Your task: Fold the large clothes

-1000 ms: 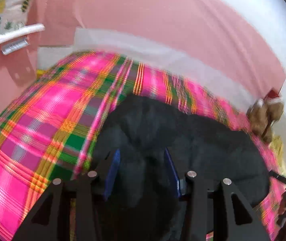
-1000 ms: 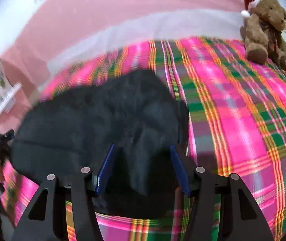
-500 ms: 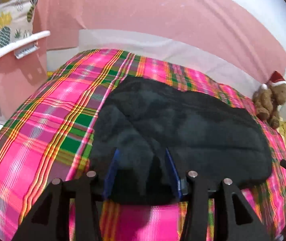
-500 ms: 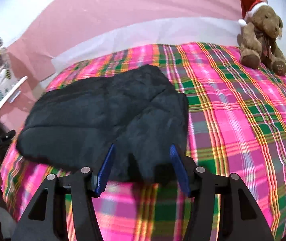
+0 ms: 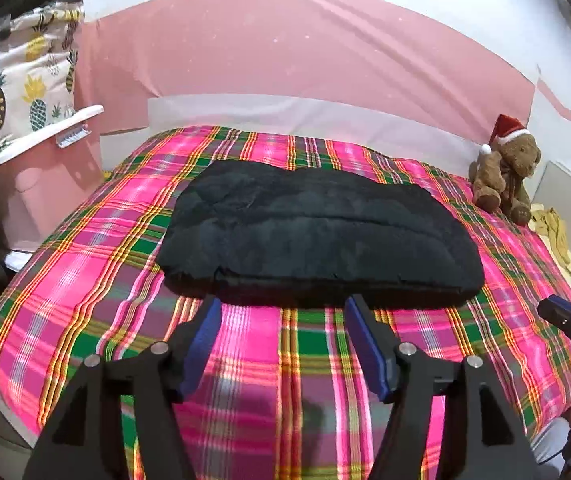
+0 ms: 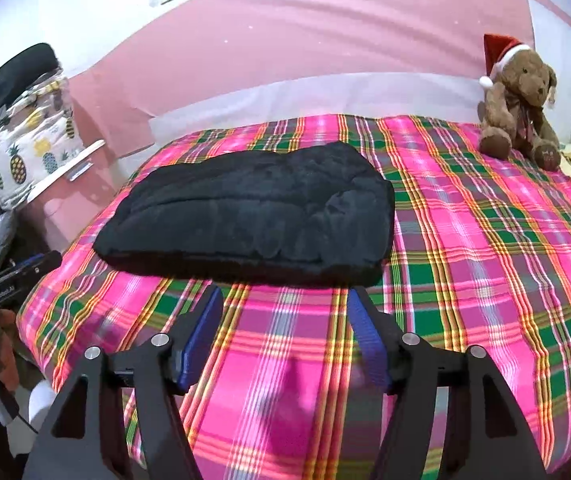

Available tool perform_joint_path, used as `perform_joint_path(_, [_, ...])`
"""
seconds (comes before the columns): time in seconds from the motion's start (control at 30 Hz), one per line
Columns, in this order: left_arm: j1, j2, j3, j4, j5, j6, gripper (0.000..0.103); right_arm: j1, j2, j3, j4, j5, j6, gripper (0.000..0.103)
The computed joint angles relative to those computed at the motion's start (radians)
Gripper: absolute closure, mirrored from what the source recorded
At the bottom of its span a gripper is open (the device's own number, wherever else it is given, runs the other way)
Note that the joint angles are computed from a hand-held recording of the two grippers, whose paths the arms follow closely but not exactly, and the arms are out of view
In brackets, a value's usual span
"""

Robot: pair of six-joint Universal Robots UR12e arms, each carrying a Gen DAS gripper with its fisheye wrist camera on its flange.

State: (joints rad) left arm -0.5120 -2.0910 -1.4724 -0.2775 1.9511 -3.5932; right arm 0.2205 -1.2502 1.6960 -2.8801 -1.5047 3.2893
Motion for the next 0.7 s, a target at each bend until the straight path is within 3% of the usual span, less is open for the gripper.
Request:
perform_joint_path(0.13, [-0.022,0.008,-0.012,-0.030,0.019,-0.017,0.037,0.019,-0.023,0.033,-0.012,-0.015,-0.022,0.038])
perform_joint_path(0.3, [-0.039,0.018,-0.038,-0.010,-0.001,-0.026,0.037,0.037,-0.027,0.045,-0.001,-0.034,-0.048,0.038])
perform_joint_path(0.7, [-0.028,0.002,-0.039,-0.035,-0.023,-0.082,0.037,0.056,-0.002,0.029,0.051,-0.066,-0.060,0.038])
